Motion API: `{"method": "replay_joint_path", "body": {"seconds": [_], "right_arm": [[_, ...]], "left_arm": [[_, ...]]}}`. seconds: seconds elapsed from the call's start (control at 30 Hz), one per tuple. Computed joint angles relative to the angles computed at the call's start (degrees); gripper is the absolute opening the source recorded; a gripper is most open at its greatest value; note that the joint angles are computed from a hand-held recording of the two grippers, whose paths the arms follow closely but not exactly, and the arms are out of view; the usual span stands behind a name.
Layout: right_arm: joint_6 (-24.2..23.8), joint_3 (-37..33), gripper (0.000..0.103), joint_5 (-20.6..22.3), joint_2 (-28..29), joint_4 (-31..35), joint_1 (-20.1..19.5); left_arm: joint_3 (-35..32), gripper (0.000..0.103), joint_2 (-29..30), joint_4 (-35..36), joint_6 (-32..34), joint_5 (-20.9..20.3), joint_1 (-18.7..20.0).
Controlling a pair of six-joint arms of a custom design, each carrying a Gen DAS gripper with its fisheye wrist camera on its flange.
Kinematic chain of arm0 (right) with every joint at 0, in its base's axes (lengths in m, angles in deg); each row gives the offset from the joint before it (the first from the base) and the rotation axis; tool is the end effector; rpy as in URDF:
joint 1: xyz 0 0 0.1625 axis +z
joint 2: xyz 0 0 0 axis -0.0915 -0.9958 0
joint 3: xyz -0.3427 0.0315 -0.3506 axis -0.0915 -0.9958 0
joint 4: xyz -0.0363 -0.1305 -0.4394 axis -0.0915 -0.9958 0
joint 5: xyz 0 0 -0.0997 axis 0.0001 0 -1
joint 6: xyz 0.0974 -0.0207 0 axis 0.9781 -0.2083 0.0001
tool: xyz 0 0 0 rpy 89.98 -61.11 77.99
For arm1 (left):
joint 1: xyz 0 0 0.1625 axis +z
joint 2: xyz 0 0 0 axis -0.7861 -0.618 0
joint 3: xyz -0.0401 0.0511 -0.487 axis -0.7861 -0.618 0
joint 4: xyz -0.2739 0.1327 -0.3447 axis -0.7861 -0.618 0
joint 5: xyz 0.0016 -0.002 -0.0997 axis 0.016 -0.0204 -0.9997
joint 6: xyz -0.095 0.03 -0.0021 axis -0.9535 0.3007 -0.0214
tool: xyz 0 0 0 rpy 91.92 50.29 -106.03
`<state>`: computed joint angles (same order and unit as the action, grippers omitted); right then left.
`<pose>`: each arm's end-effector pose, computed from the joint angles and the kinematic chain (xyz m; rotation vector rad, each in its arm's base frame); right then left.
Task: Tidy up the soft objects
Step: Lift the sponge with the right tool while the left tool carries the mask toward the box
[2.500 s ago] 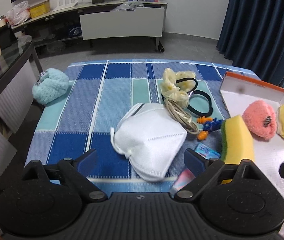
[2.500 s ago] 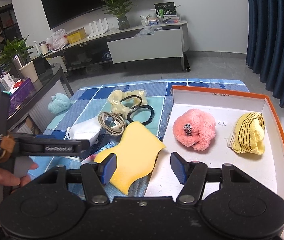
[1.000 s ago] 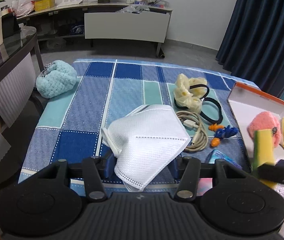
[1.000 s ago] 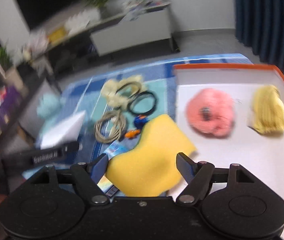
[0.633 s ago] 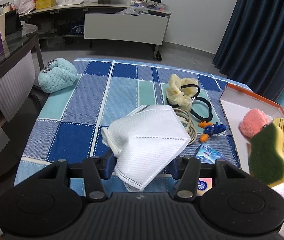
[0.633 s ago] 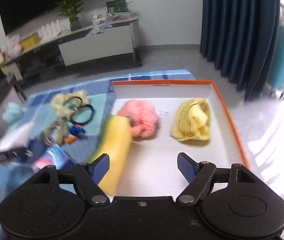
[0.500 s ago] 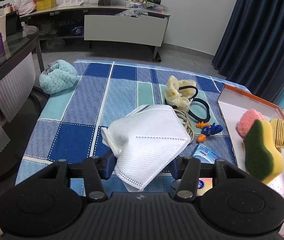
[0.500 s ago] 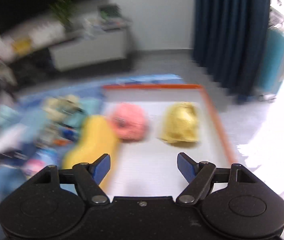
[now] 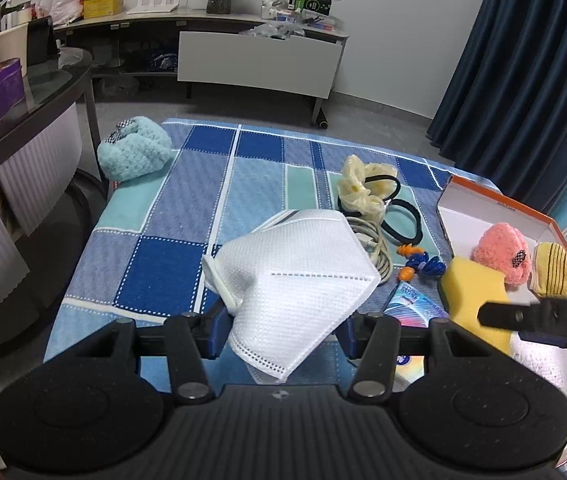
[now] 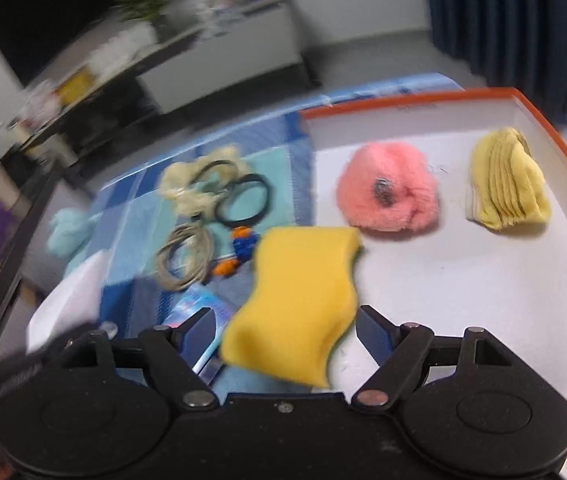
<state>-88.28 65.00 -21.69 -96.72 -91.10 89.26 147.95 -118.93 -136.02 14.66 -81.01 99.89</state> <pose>0.0344 -0.7029 0.1575 0.3880 -2.6334 0.6511 -0.2177 -0.5764 0.0064 -0.0842 2.1869 -1.1029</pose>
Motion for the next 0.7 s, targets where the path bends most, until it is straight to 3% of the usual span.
{"method": "replay_joint_path", "body": {"seconds": [0.1,0.17,0.27,0.33,0.53,0.7], "right_arm": [[3.0,-2.9,0.092,-2.5,1.5,4.2,0.3],[4.2,-3.6,0.092,-4.8,2.8,3.1,0.6],[3.2,-3.8,0.092,-4.8,3.7,1.6,0.8],[1.7,-3.8,0.085,-3.9,3.9,1.2,0.7],[8.9,-5.2,0.088,-0.4,3.2,5.4,-0.3],[4.3,-5.6,0.077,-3.6,4.2,3.3,0.9]], "left_arm": [[0.1,0.053,0.0,-0.8,0.1,0.0,0.0],[-0.1,0.053,0.1,-0.7,0.2,0.1,-0.1],[-0.2,0.053,0.2,-0.9,0.7,0.1,-0.3],[-0.2,0.053,0.3,-1.0,0.8,0.1,-0.4],[-0.1,0.053,0.5,-1.5,0.8,0.3,-0.9],[0.1,0.053,0.5,-1.2,0.5,0.6,-1.3]]}}
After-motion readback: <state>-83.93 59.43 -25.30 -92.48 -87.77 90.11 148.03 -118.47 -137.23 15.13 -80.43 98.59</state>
